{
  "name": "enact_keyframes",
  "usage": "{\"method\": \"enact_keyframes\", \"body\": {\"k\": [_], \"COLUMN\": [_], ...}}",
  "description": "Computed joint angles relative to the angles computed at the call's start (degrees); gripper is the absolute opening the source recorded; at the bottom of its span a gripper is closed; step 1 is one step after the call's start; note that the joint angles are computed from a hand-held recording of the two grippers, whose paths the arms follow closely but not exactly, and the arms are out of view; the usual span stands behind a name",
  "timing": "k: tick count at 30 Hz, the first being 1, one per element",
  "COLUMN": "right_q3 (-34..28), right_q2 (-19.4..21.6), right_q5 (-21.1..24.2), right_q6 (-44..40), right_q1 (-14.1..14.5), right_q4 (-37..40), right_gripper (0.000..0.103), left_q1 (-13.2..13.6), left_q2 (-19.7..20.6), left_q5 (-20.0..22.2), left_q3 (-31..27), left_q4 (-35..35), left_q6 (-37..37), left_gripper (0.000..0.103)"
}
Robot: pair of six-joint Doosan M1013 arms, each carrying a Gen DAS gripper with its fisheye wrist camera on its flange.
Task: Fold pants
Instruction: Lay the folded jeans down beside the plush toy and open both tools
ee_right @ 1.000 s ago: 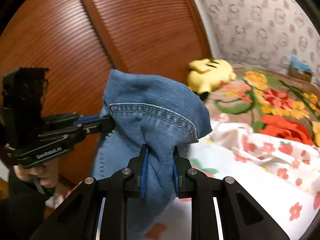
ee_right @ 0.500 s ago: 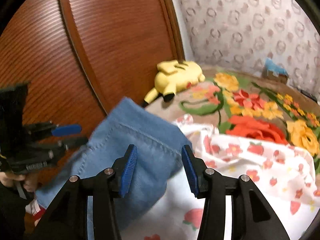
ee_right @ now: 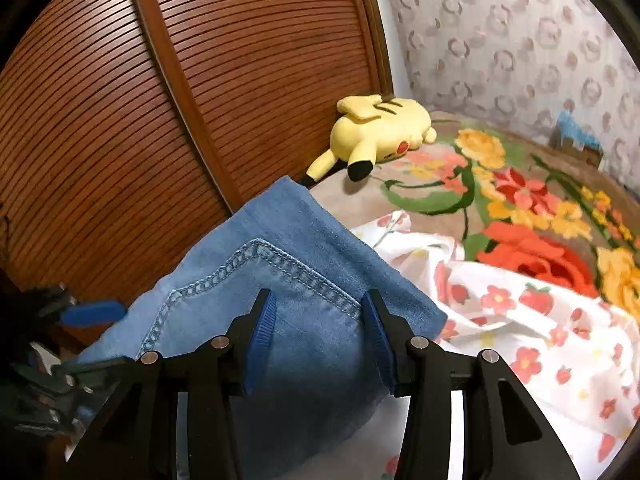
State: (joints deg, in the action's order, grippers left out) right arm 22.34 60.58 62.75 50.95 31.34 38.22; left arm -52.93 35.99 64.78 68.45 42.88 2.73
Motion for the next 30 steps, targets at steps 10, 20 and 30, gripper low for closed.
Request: {"method": "enact_keyframes", "body": {"k": [10,20,30], "right_q3": [19.00,37.13,56.26], "right_q2": [-11.24,-22.37,-34.83], "right_q5": [-9.12,-17.81,-28.69], "right_q6": [-5.68,-15.50,-32.58], "right_q1": [-0.30,-2.37,-5.00], "right_q4": [3.63,11.44,25.49], "right_gripper": [0.048,0.048,0.058], "left_q1": [-0.97,-4.12,-8.49], "left_q2": [-0.51,-0.14,2.12], "left_q5": [-0.08,2.58,7.19], "left_q3": [0.56,-2.43,-9.16], "left_q4": [1.30,8.35,16.12], "left_q6": [-2.46,-3.04,-0.18], "left_gripper": [0.052,0.082,0.082]}}
